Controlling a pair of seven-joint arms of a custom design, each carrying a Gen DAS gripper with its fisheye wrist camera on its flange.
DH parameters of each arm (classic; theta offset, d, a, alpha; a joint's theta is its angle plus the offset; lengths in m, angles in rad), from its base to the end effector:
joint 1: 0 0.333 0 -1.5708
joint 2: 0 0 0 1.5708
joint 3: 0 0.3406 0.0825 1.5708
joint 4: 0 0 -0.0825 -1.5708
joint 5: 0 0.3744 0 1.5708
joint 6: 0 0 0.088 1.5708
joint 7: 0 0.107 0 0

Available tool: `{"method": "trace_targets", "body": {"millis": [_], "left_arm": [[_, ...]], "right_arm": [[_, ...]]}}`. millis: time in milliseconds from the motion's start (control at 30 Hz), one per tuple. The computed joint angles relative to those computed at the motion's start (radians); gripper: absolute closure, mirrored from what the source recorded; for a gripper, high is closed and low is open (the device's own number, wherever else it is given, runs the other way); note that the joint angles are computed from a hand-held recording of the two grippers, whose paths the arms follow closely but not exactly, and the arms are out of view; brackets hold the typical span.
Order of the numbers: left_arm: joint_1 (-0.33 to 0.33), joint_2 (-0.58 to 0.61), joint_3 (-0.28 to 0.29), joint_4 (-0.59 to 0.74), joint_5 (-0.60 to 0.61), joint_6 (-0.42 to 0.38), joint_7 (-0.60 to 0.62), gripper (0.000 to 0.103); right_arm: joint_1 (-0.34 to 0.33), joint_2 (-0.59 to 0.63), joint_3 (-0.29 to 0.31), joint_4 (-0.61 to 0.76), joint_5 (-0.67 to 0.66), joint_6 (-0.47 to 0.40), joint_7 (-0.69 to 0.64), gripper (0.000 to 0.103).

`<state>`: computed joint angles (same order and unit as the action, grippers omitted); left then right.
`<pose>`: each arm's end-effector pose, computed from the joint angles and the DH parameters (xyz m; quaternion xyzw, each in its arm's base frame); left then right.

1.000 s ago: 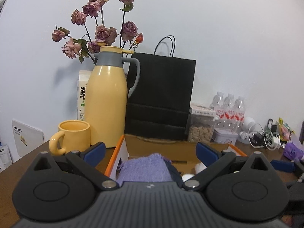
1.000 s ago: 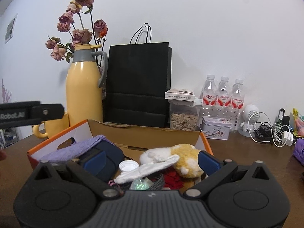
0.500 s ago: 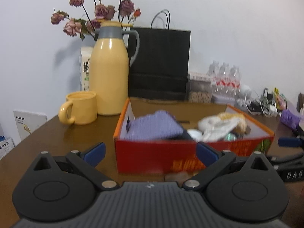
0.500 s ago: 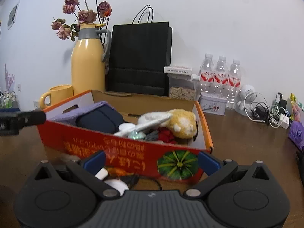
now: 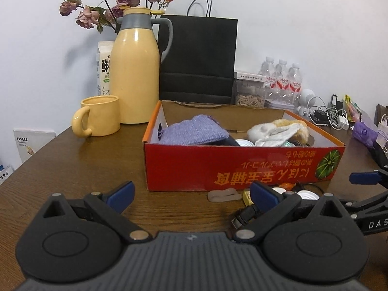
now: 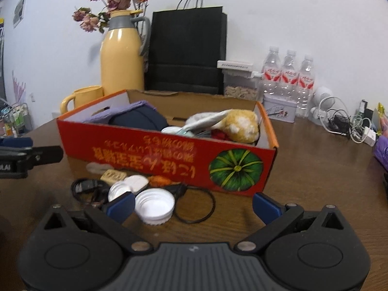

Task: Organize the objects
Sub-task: 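Withdraw both tools from the box back over the table items, then grasp the black cable with the left tool while the right tool grasps a white cap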

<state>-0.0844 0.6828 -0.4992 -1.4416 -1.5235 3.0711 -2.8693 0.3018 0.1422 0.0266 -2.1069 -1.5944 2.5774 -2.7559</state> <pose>0.6971 -0.2548 0.3809 -0.3714 0.7596 -0.4925 0.2063 0.5436 0.2029 0.4013 -0.5136 0.7053 -0.4047 0.2739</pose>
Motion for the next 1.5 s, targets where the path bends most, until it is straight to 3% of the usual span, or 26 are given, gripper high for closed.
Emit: {"method": "trace_targets", "body": {"millis": [33,200,433,600,800,933,1133,1300,1500], "left_arm": [[-0.003,-0.003,0.006,-0.006,0.017,-0.005,-0.018,0.000],[0.000,-0.004,0.003,-0.024,0.105,-0.014,-0.093,0.000],[0.030,0.005,-0.040,-0.037,0.185,-0.006,-0.148,0.000],[0.041,0.014,-0.058,-0.043,0.261,0.008,-0.208,0.000],[0.052,0.024,-0.074,-0.057,0.373,0.024,-0.307,0.000],[0.024,0.023,-0.030,-0.061,0.472,0.009,-0.424,0.000],[0.018,0.027,-0.018,-0.071,0.575,0.014,-0.532,0.000],[-0.025,0.017,0.048,-0.080,0.711,-0.041,-0.636,0.000],[0.029,0.015,-0.020,-0.101,0.809,-0.109,-0.622,0.000]], "right_arm": [[0.001,0.004,0.001,0.003,-0.004,0.005,-0.007,0.002],[-0.003,0.032,-0.002,0.030,0.044,0.052,-0.098,0.031],[-0.001,0.061,-0.016,0.063,0.074,0.118,-0.168,0.045],[0.005,0.067,-0.030,0.068,0.078,0.137,-0.168,0.064],[0.024,0.050,-0.021,0.058,-0.016,0.066,-0.084,0.064],[0.029,0.036,-0.011,0.044,-0.047,0.016,-0.039,0.064],[0.030,0.025,0.000,0.033,-0.065,-0.015,-0.013,0.064],[0.028,0.018,0.005,0.022,-0.082,-0.033,0.026,0.064],[0.026,0.010,0.009,0.012,-0.099,-0.050,0.059,0.064]]}}
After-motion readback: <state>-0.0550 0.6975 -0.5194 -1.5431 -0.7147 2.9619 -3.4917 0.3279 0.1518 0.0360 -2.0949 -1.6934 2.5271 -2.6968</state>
